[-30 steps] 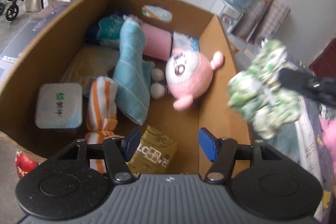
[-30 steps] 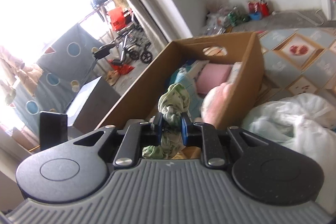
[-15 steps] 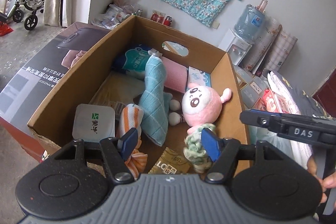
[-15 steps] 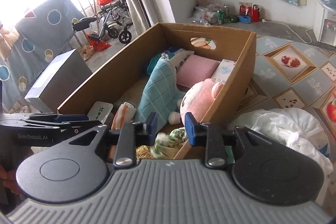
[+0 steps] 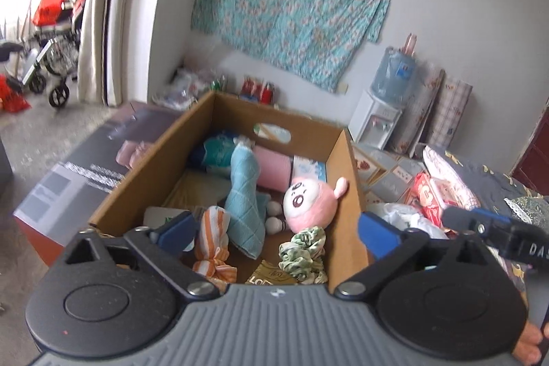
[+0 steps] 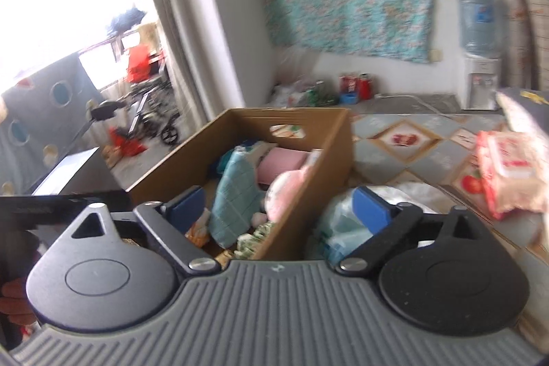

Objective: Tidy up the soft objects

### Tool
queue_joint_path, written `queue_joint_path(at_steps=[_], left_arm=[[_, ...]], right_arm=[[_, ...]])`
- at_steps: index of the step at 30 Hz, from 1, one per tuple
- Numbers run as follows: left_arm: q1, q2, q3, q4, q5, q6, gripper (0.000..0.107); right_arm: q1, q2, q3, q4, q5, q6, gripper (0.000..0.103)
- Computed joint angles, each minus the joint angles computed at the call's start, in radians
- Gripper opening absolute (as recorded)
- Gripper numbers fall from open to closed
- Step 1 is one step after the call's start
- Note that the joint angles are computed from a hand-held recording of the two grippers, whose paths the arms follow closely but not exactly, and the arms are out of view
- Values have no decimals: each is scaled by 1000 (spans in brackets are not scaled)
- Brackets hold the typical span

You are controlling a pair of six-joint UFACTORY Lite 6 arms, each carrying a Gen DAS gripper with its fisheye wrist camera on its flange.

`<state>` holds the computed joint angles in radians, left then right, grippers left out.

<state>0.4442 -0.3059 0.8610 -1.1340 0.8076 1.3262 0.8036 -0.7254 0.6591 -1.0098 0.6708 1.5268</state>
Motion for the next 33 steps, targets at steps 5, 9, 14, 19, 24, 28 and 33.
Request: queue_joint_path(at_steps=[5,9,14,19,24,28,33], left_arm=[[33,-157,-100,44,-12,-57,103],[29,-255,-170,114,-52,-115,103],[-1,-358,-244,225,-140,-162,103],[-32,-360,-252,292,-156,-183,103],[-68,-388,-298,287,-200,-146,103],[-65,-366,-285,295,-150,-165,103],[-87,-336,-268,367,-133,-233,103]], right_arm=[[345,-50,-50,-38,431,190,102],[532,8,-40,17,647,258,102],[629,93,4,48,760,285,102],[691,229,89,84,865,361,102],[715,251,125,79,835,373,102],[717,227,122,62,750,409,102],[655,274,140,84,658,391,102]])
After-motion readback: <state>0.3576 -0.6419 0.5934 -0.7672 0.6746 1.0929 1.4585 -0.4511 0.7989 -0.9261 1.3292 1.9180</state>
